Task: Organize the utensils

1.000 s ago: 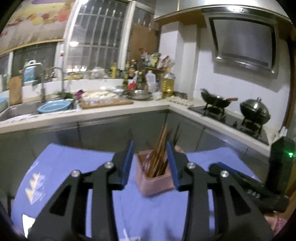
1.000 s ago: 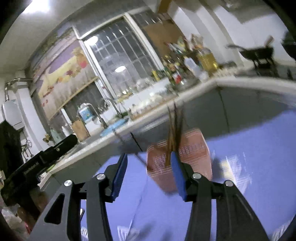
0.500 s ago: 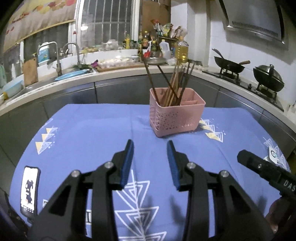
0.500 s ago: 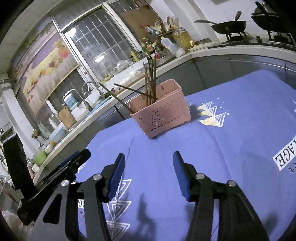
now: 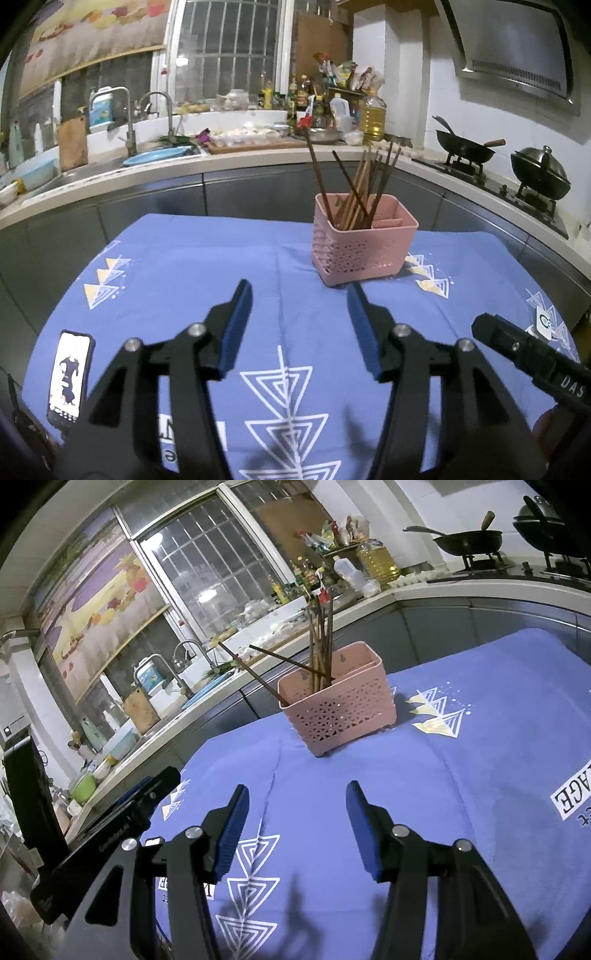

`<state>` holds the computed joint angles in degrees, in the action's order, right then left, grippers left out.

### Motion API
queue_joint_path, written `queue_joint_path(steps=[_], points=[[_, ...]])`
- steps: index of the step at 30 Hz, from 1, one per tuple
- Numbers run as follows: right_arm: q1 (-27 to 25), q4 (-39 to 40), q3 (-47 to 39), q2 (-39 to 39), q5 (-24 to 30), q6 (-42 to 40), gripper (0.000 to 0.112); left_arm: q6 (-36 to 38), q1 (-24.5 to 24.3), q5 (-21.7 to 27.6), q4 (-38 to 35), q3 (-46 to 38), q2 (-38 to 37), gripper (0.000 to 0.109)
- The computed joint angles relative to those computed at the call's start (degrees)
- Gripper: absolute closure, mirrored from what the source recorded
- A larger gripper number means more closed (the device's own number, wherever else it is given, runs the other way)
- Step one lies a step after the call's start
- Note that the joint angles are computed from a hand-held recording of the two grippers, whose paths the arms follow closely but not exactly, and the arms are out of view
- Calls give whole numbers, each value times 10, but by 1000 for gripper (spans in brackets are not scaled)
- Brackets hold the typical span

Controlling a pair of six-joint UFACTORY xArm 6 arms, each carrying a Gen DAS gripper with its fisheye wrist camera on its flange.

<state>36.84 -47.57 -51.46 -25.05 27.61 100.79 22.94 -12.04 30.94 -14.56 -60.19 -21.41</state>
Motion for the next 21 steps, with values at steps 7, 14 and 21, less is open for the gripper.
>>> queue_joint_path(steps=[7,14,21], points=[[-4,11,-1,2,-1,-1,57,-37,1,6,40,-7,0,46],[-4,9,-2,2,0,-2,57,-36,2,36,53,-21,6,21],[-5,16,3,1,-5,1,57,-31,2,46,53,-28,4,12]])
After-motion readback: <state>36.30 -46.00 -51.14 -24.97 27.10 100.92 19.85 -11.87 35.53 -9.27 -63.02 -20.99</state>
